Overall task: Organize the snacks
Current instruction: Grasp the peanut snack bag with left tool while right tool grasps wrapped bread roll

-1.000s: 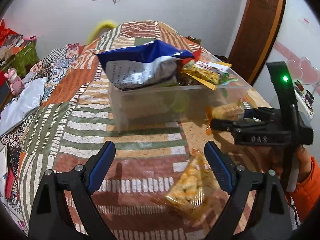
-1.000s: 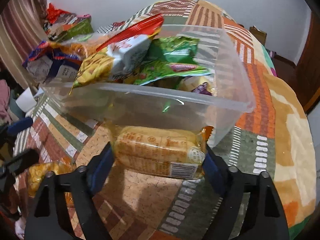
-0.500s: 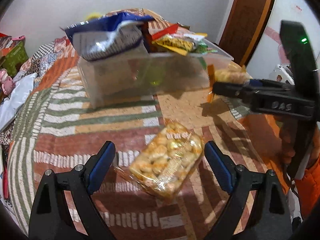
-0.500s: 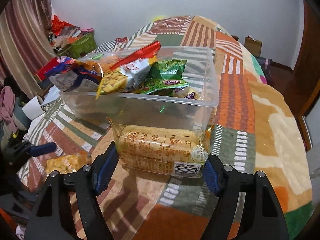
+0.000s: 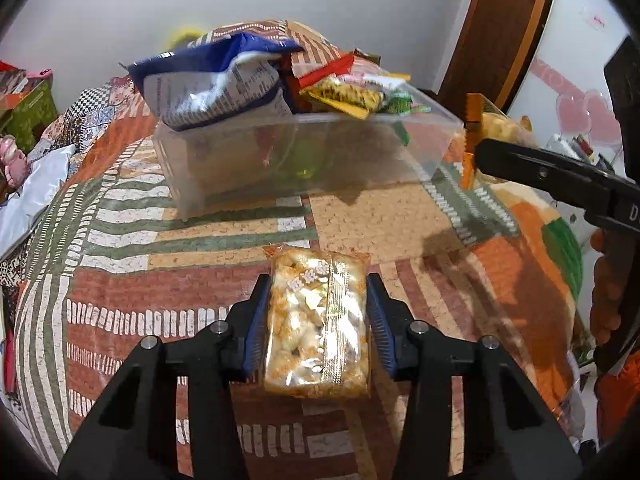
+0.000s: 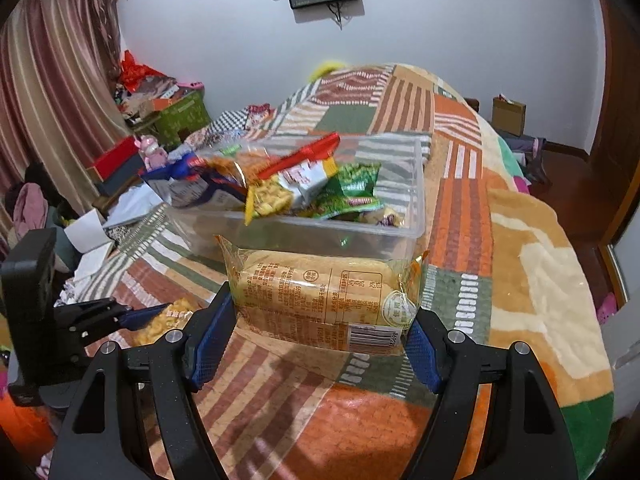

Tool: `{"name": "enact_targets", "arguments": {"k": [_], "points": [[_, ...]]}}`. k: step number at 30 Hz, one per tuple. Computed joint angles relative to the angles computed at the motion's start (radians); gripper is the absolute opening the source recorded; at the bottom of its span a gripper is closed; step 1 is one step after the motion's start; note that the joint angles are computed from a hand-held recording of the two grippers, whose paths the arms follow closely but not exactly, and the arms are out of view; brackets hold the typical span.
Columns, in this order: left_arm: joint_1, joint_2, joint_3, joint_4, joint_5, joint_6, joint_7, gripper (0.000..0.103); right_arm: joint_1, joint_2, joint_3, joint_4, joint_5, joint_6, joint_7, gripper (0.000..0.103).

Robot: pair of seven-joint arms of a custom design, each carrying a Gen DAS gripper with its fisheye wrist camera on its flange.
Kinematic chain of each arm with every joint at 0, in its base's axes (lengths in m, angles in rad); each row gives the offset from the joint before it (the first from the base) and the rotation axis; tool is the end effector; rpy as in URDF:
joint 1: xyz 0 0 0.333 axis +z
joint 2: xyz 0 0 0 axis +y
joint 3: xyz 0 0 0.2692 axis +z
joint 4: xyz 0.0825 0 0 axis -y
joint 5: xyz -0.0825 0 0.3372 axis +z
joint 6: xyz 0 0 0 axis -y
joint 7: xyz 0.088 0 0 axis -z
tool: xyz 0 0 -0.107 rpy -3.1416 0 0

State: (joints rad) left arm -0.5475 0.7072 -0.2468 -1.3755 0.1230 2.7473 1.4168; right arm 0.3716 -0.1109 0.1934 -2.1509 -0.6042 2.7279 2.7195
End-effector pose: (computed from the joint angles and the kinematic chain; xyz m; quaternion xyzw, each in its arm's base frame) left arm 0.5242 -0.4739 0.3716 -0.4296 0.8378 -0.3274 0.0799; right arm 0.4292 0.3008 0.4965 -0.6180 0.6861 -0.1907 0.3330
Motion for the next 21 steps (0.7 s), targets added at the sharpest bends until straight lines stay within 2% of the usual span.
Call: {"name": "enact_targets", "arguments": {"k": [5,14,21], "points": [[-0.013,-0.032,0.031,-0.025,0.03,0.057,-0.033,0.045,-0.01,-0.011,0.006,0.002,-0.043,0.018,0.037,0.073],[0.006,-0.064,0.031,-0.023,0.034,0.148,-0.055,0.044,-0.016,0.013,0.005,0.057,-0.109,0.025,0.073,0.073],[0.007,-0.046,0.034,0.061,0.024,0.175,-0.07,0.044,-0.009,0.047,-0.009,0.118,-0.157,0.031,0.09,0.073]]}}
